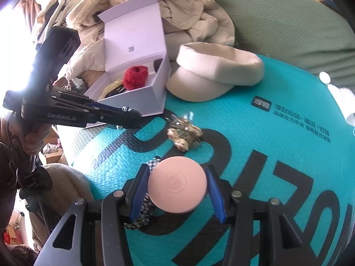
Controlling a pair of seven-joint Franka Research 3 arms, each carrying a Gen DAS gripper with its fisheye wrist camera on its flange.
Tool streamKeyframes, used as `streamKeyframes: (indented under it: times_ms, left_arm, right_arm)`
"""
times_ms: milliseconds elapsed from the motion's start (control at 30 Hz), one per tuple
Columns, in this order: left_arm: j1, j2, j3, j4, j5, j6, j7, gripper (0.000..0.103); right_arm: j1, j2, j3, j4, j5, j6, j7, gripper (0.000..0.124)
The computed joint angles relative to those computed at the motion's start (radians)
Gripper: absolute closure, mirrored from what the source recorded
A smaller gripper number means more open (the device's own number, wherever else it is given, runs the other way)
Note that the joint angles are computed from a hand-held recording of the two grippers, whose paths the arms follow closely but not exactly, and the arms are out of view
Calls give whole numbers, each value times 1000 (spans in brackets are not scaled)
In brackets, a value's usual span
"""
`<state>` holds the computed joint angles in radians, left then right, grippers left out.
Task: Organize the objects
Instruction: 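Lift the black bow clip and pink compact off the mat, then carry the bow clip and pink compact over the open box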
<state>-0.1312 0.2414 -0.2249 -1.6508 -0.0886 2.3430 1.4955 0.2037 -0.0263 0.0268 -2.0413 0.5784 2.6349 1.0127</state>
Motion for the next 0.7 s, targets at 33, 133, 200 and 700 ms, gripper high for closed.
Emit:
streamKeyframes:
  times_ms: [33,133,200,700]
  left_arm:
    - [-1,-15,4,-14,10,4,-11,85]
    - [5,-72,13,-67,17,24,-29,85]
    - [6,-109,22,-98,31,31,-54,85]
    - [24,-369,68,-299,212,-19,-297,85]
  right_arm:
    - [3,0,2,6,3,-4,-7,72]
    - [13,7,9,32,18,-22,-27,72]
    - [21,9,15,44,33,-28,-49,72]
    - [68,54,50,174,32,-110,-140,72]
